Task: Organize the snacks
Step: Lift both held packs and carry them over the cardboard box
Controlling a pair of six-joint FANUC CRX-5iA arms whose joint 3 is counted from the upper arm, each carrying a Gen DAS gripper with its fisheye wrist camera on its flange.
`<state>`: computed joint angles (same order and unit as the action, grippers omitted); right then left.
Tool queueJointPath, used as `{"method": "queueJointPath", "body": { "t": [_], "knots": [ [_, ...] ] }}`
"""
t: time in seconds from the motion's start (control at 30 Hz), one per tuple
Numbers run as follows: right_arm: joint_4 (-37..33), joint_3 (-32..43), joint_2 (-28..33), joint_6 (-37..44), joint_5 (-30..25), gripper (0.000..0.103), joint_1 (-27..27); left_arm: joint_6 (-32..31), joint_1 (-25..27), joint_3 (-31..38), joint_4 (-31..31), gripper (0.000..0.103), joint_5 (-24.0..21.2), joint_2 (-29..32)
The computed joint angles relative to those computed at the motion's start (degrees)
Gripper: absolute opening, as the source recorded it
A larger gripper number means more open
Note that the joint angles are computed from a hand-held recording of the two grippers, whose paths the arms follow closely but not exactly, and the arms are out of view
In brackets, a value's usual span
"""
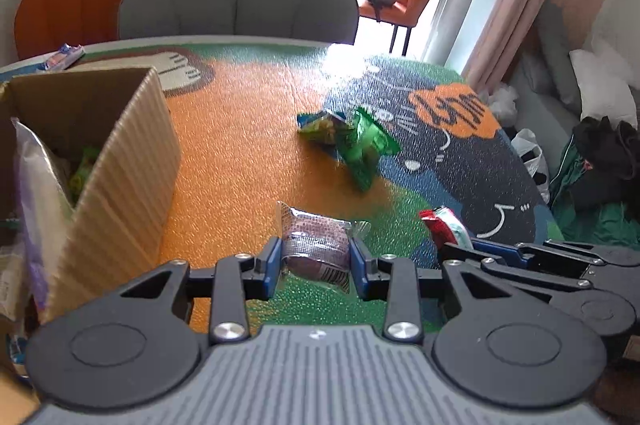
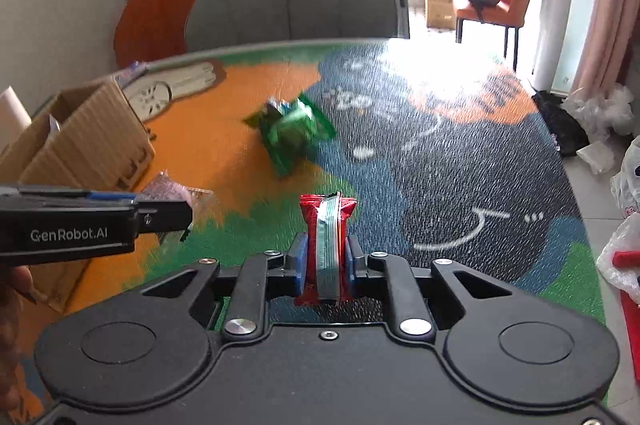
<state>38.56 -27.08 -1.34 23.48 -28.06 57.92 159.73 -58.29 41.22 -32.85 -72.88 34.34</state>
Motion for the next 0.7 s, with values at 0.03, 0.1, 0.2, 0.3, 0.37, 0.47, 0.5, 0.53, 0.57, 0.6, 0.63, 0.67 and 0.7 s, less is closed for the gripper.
{"method": "queueJointPath", "body": {
  "t": [0.03, 0.1, 0.2, 0.3, 0.37, 0.47, 0.5, 0.53, 0.57, 0.6, 0.63, 0.67, 0.7],
  "knots": [
    [0.5, -0.2, -0.4, -0.8, 0.4, 0.017, 0.0, 0.2, -0.1, -0.3, -0.3, 0.035, 0.1, -0.4],
    [1.2, -0.2, -0.9, -1.5, 0.7, 0.017, 0.2, 0.4, -0.4, -0.8, -0.9, 0.035, 0.1, -1.2],
    [3.0, 0.1, -1.3, -3.0, 1.0, 0.017, 0.8, 0.9, -0.8, -1.3, -2.2, 0.035, 0.0, -2.5],
    [5.6, 0.8, -1.2, -4.5, 1.1, 0.017, 1.5, 1.3, -1.4, -1.7, -3.9, 0.035, -0.7, -3.7],
    [6.1, 1.4, -1.1, -4.7, 1.7, 0.017, 1.8, 2.1, -1.7, -2.7, -4.7, 0.035, -0.8, -4.9],
    [7.2, 2.4, -0.6, -5.1, 2.2, 0.017, 2.3, 3.0, -2.3, -3.7, -6.4, 0.035, -1.8, -6.4],
    [7.5, 2.7, -0.4, -5.1, 2.4, 0.017, 2.6, 3.3, -2.5, -4.1, -6.9, 0.035, -2.2, -7.0],
    [8.0, 3.0, -0.3, -5.3, 2.5, 0.017, 2.8, 3.6, -2.7, -4.5, -7.4, 0.035, -2.5, -7.5],
    [8.4, 3.3, -0.1, -5.5, 2.7, 0.017, 3.0, 3.8, -2.8, -4.8, -7.8, 0.035, -2.8, -8.0],
    [8.7, 3.7, 0.1, -5.5, 3.0, 0.017, 3.2, 4.2, -3.0, -5.3, -8.3, 0.035, -3.1, -8.6],
    [8.9, 4.2, 0.3, -5.5, 3.0, 0.017, 3.5, 4.6, -3.1, -5.8, -8.7, 0.035, -3.3, -9.2],
    [9.3, 4.6, 0.5, -5.7, 3.0, 0.017, 3.9, 4.8, -3.3, -6.2, -9.2, 0.035, -3.7, -9.7],
    [9.7, 5.1, 0.8, -5.8, 3.0, 0.017, 4.1, 5.2, -3.5, -6.7, -9.6, 0.035, -4.0, -10.2]
  ]
}}
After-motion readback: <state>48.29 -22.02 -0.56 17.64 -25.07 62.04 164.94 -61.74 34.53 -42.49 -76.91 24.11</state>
